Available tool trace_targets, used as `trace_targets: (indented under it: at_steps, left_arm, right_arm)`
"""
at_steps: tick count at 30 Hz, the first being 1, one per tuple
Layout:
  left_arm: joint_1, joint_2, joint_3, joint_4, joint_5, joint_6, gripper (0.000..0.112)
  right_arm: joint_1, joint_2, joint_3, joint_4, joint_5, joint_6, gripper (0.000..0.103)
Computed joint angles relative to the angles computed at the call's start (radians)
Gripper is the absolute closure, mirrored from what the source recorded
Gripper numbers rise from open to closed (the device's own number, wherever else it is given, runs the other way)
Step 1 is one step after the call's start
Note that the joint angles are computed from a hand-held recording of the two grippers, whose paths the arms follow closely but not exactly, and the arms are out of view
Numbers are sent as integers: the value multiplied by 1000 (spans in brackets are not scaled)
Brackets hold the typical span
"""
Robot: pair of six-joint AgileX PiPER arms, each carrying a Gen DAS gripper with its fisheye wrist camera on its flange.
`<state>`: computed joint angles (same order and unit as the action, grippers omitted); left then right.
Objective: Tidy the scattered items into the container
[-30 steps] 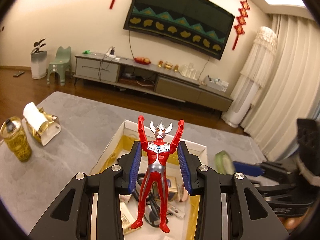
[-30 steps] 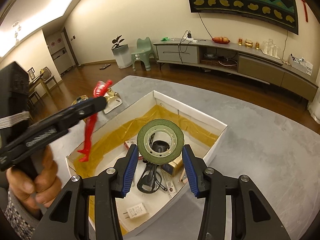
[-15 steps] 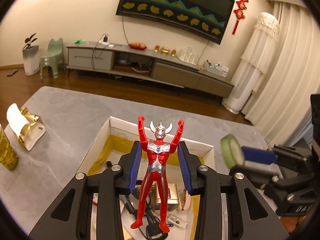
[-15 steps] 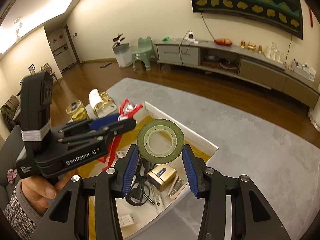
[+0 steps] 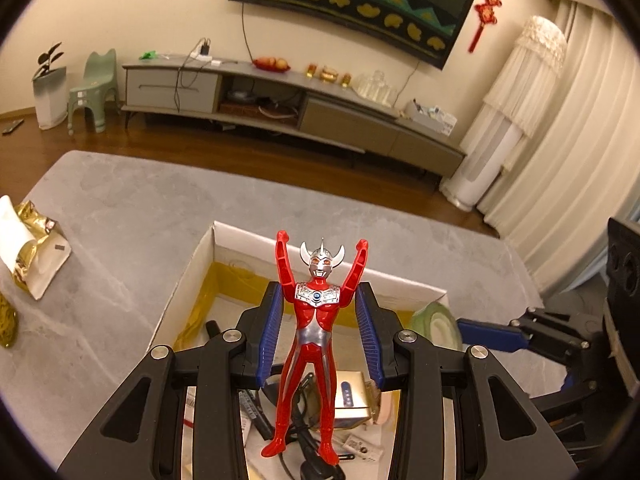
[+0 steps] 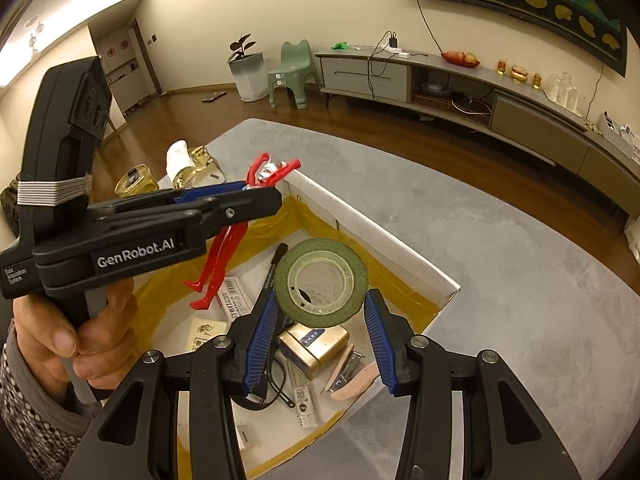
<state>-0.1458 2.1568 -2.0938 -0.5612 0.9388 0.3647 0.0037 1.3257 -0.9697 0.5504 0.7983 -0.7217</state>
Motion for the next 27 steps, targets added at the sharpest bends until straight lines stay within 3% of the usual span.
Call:
trace_targets:
  at_steps: [6,14,21,24,27]
  left_arm:
    - [-69,3,-15,170,13,-40,74]
    - [-149,-24,66,447,-97,-159,78]
    - [-122,-17,59,430,-109,-183,81]
    - [-106,-16,56,401,-96,-166,81]
    - [-107,-28,83,407,-111,-166,81]
  right_arm:
    - [9,33,-21,-16,-1,2,56]
    - [28,85,-31,-84,-23,44,56]
    - [16,113,-32,-61,-27,30,56]
    - [16,121,-31,-41,-15,16,48]
    - [26,106,-23,-50,-28,27,48]
